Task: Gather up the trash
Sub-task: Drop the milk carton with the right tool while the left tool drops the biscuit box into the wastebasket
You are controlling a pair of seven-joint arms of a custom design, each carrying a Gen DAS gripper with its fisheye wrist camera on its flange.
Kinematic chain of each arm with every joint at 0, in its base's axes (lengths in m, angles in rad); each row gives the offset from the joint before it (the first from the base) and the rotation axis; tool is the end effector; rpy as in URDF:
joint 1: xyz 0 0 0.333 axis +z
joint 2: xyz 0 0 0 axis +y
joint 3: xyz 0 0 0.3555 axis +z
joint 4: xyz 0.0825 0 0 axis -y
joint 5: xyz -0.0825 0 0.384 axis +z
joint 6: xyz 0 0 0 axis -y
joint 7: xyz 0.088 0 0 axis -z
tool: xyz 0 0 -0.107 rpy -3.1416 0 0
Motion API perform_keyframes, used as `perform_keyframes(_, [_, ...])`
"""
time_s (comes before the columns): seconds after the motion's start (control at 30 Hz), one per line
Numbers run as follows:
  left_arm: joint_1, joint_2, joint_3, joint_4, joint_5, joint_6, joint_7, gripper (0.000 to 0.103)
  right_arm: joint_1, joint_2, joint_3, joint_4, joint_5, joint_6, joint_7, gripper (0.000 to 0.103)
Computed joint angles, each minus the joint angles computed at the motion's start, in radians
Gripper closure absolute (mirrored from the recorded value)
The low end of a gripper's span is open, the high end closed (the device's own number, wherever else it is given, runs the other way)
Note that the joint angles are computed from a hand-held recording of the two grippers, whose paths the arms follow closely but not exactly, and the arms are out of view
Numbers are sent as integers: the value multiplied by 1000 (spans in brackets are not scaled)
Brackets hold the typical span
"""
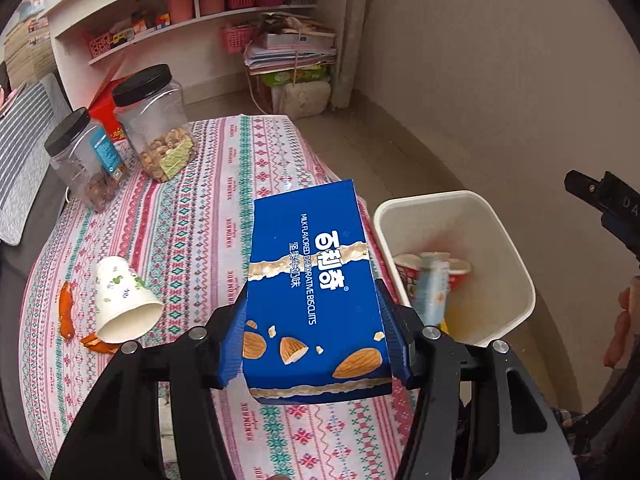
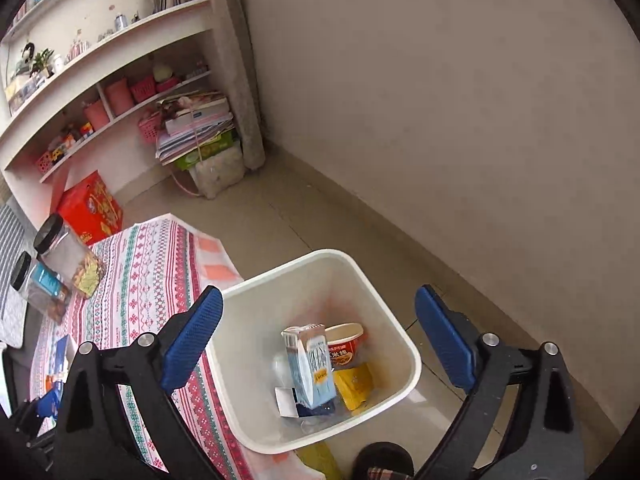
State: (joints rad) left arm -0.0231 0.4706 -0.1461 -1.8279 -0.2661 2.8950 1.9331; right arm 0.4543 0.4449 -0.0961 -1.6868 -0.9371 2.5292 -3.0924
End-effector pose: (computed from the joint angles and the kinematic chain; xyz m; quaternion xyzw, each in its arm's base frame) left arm 0.7022 -0.0897 0.3799 -0.5814 0.7538 -0.2601 0.1617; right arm 0.6645 0.2686 0.4166 -0.4478 0.8068 -0.3030 0.2383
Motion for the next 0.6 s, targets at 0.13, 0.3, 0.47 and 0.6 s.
perform_keyframes(0.13, [-22, 30, -19, 57, -8, -60, -21, 47, -1, -42, -6, -39, -22, -32, 20, 7])
perform_keyframes(0.3, [-62, 51, -26, 101, 8, -76, -36, 47, -24, -87, 2, -97, -55, -23, 71, 7])
perform_keyframes(0.47, [-91, 67, -33, 136, 15, -90, -50, 47, -38, -121, 10, -138, -103, -51, 142, 7])
perform_keyframes(0.6, [-79, 92, -78, 176, -22, -115, -33, 44, -64, -144, 21, -170, -119, -40, 185, 7])
